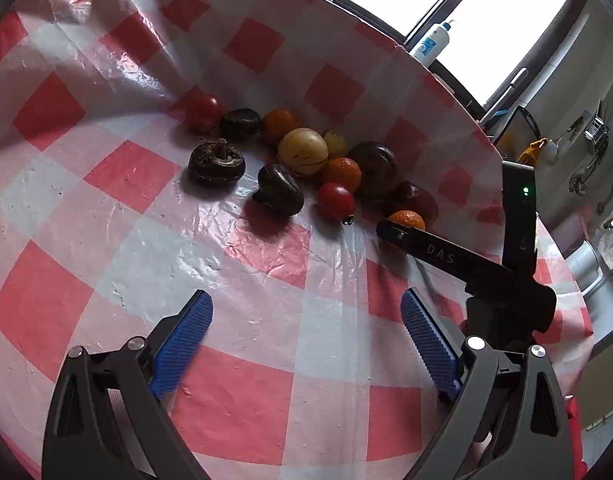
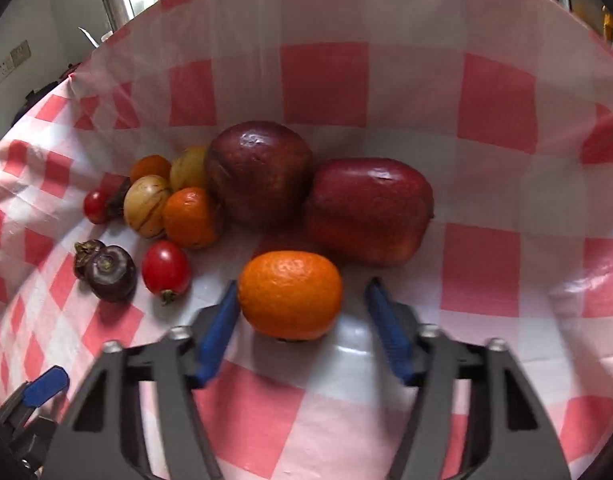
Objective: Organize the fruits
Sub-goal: 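Grasp an orange with the right tool while the left tool grasps a dark purple fruit, then carry the orange and purple fruit in both tools over the white box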
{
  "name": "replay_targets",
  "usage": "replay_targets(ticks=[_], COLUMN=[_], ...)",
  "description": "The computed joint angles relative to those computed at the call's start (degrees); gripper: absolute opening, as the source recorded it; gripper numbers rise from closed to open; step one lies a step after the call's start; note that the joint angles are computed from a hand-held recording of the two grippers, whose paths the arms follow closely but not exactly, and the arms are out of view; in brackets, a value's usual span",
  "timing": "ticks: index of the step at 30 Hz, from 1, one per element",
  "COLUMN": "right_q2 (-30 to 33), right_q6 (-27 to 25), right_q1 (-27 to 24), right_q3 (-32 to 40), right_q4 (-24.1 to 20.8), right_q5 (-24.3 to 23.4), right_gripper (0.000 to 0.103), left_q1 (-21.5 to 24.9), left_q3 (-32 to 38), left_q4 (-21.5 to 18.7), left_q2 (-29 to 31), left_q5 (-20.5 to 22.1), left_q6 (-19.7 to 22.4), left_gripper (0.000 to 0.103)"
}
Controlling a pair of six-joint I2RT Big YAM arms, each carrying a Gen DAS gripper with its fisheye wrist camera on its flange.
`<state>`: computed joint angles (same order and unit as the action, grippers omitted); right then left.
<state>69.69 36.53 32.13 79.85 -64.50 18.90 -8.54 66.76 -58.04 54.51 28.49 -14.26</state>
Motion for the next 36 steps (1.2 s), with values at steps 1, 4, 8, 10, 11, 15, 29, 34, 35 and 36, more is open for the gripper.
replay_targets(ticks=[1, 4, 8, 10, 11, 15, 29, 34, 35, 36], right_q2=[-0.6, -3.6, -7.3, -7.8, -7.8, -8.2, -9.1, -8.9, -8.9, -9.1], right_q6=[1.1, 4.1, 8.1, 8.4, 8.5, 8.3, 8.5, 8.5, 8.5, 8.6], right_q1=[0.2, -0.2, -1.5, -2.3, -2.7, -3.2, -3.8, -3.9, -3.9, -4.1], right_q3=[-0.5, -3.5, -7.2, -7.9, -8.0, -8.5, -9.5, -9.4, -9.4, -9.5], right_q4=[0.3, 3.5, 7.9, 8.6, 8.9, 9.3, 10.6, 10.8, 10.8, 10.9], right_q5=[1.2, 1.6, 0.5, -1.2, -2.1, -3.3, -5.1, -5.3, -5.3, -5.5], right_gripper=[0.046, 0.046, 0.046, 0.046, 0.046, 0.047, 0.047, 0.047, 0.047, 0.047], left_q1=[0.0, -0.3, -0.7, -2.5, -3.6, -8.7, -9.3, -8.2, -7.5, -6.6], left_q3=[0.0, -0.2, 0.1, 1.7, 2.5, 6.3, 14.8, 6.9, 5.9, 4.7], left_q4=[0.0, 0.3, -0.1, -1.9, -2.8, -4.0, -4.9, -2.8, -2.7, -2.5], left_q2=[-0.1, -0.5, -0.2, 1.0, 1.8, 6.3, 16.5, 6.4, 4.8, 3.0], left_q5=[-0.3, -1.8, -4.2, -8.3, -10.6, -19.4, -22.6, -17.1, -15.6, -13.8], left_q6=[-0.1, -0.3, -1.0, 0.8, 2.1, 11.1, 25.1, 17.1, 15.3, 13.6], left_gripper=[0.091, 0.091, 0.091, 0.091, 0.091, 0.09, 0.039, 0.039, 0.039, 0.039])
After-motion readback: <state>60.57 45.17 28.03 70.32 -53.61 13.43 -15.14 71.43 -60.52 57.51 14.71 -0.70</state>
